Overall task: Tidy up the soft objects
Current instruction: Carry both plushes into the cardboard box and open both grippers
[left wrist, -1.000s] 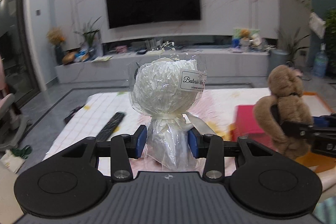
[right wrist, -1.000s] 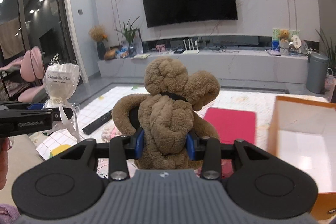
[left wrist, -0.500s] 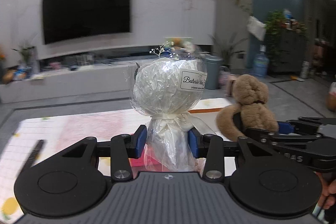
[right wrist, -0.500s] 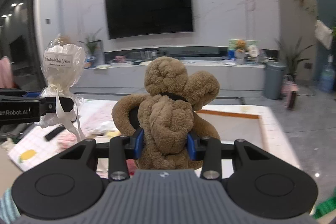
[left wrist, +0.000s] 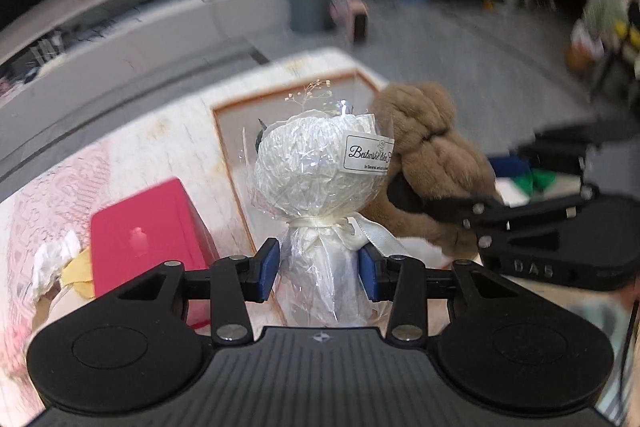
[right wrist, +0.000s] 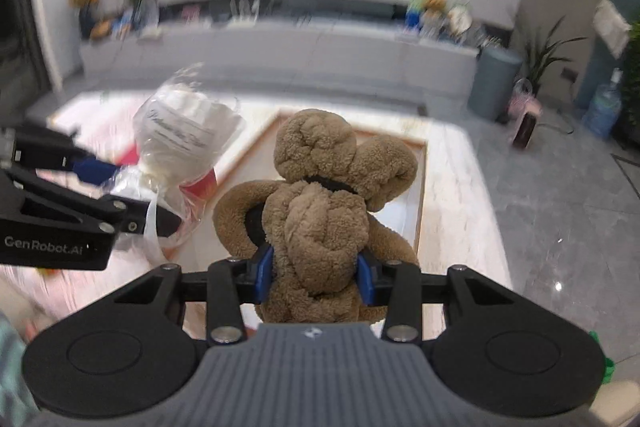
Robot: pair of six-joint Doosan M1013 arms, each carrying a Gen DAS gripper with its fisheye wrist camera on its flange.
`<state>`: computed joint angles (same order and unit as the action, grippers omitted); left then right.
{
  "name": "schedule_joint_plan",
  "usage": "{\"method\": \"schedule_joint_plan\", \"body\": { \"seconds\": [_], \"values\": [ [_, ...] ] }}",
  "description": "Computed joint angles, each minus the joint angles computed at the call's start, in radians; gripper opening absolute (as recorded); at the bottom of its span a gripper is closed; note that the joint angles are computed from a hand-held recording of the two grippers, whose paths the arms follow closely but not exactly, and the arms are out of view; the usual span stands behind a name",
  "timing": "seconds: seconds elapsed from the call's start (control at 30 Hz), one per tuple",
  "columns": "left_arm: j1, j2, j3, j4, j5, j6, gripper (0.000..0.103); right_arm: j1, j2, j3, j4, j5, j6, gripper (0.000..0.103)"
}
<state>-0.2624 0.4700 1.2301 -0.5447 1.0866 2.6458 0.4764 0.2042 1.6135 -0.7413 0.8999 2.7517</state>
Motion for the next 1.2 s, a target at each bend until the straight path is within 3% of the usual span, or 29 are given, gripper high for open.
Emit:
{"method": "schedule_joint_plan", "body": {
  "seconds": [0.2, 0.33, 0.53, 0.73, 0.8, 0.9, 1.0, 1.2],
  "values": [
    [-0.032, 0.060, -0.088, 0.173, 0.111, -0.006, 0.048, -0.097, 0.022, 0.004, 0.287, -0.086, -0.349, 0.041],
    [-0.060, 0.083, -0.117, 0.256, 0.157, 0.006, 0.048, -0.147, 0.050, -0.017, 0.445, -0.091, -0.564, 0.041],
    [-0.104, 0.108, -0.141, 0.360, 0.196, -0.019, 0.049, -0.185, 0.107, -0.077, 0.584, -0.001, -0.786, 0.042],
    [-0.127, 0.158, -0.205, 0.434, 0.262, -0.114, 0.050, -0.220, 0.148, -0.123, 0.695, 0.058, -0.879, 0.045],
    [-0.136, 0.162, -0.208, 0.466, 0.252, -0.146, 0.050, -0.228, 0.160, -0.140, 0.713, 0.080, -0.879, 0.046],
    [-0.154, 0.149, -0.177, 0.513, 0.181, -0.159, 0.052, -0.226, 0.173, -0.159, 0.679, 0.114, -0.871, 0.046],
    [-0.151, 0.156, -0.183, 0.514, 0.225, -0.172, 0.054, -0.233, 0.185, -0.174, 0.679, 0.142, -0.867, 0.047],
    [-0.151, 0.168, -0.191, 0.519, 0.226, -0.193, 0.063, -0.237, 0.185, -0.169, 0.678, 0.147, -0.867, 0.049]
  ]
}}
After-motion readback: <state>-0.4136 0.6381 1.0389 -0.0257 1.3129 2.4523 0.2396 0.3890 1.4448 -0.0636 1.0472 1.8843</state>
